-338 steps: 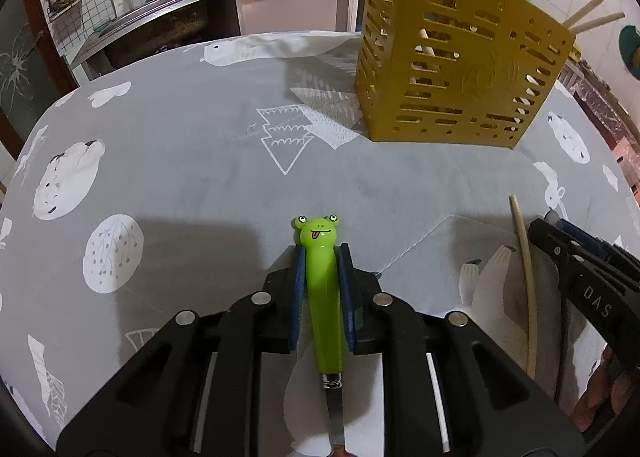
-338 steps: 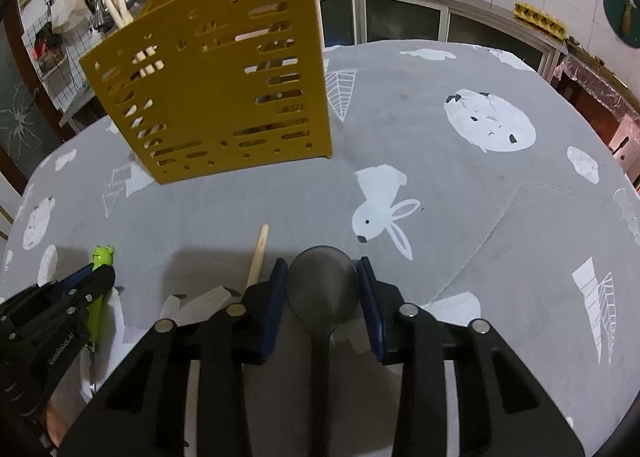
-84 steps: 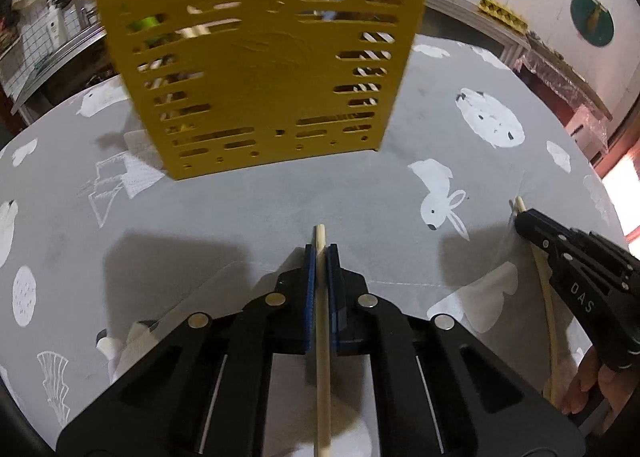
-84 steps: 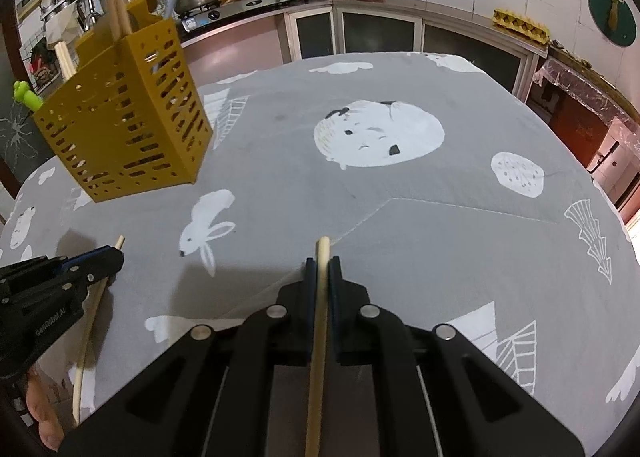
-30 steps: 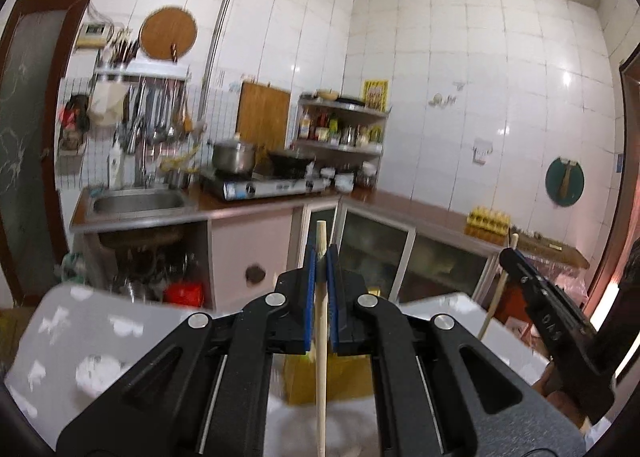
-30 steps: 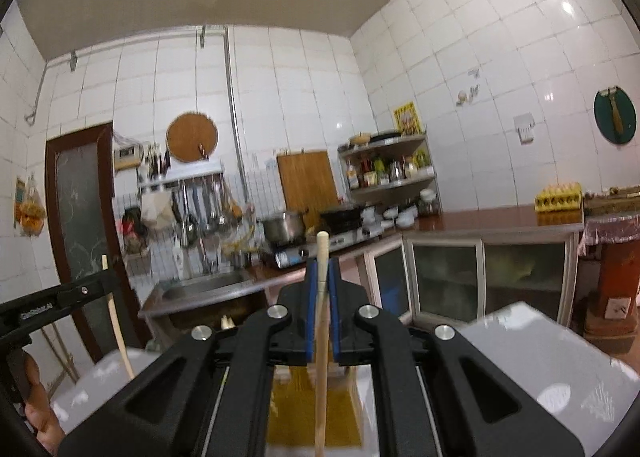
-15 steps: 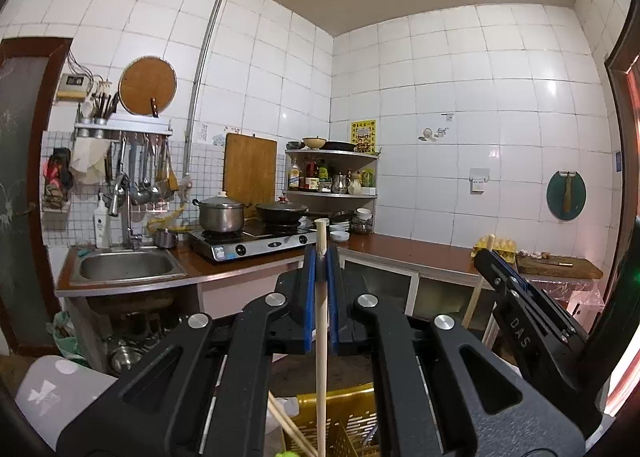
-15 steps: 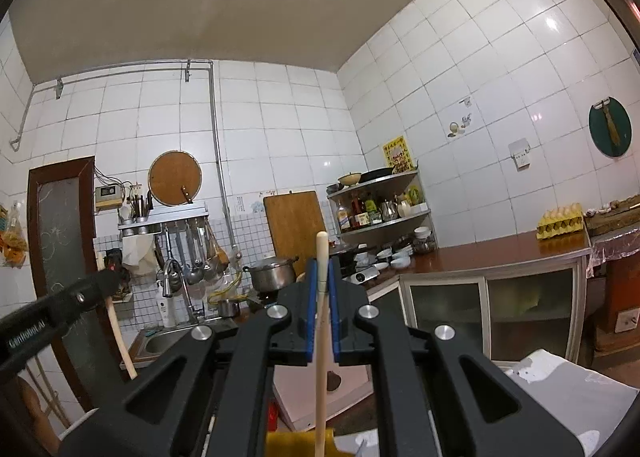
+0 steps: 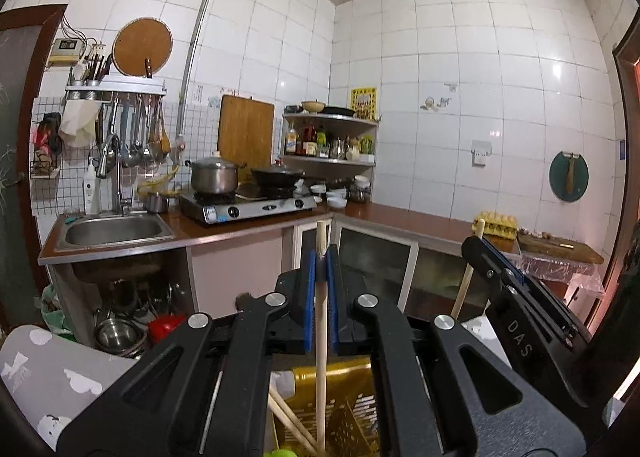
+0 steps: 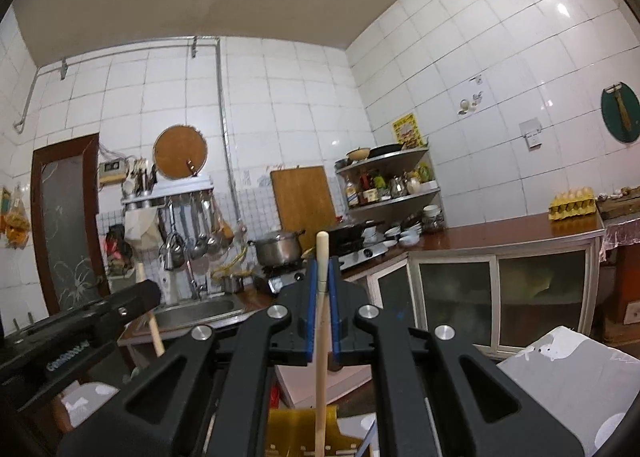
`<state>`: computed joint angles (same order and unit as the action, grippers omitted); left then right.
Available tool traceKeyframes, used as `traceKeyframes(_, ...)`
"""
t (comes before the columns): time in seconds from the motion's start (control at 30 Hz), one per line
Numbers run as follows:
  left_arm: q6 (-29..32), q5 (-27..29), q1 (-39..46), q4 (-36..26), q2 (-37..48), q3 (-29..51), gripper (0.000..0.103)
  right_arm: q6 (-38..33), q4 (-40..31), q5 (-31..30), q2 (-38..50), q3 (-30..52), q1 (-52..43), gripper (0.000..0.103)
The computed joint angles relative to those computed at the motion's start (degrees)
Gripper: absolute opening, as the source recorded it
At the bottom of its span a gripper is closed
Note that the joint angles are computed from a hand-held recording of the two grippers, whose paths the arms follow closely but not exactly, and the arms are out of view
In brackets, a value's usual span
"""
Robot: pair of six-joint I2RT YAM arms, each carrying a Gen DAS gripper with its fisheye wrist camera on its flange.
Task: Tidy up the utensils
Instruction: 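Lower both chopsticks into the yellow holder and open both tools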
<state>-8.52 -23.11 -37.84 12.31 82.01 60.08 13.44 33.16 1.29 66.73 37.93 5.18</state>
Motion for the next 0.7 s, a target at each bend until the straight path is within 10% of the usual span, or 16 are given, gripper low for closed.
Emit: traceKeyframes(0.7,-0.97,-0.68,-0.34,0.47,0.37,-7.88,0.005,-5.89,-3.46,-6.96,-3.40,-2.56,-2.37,0.006)
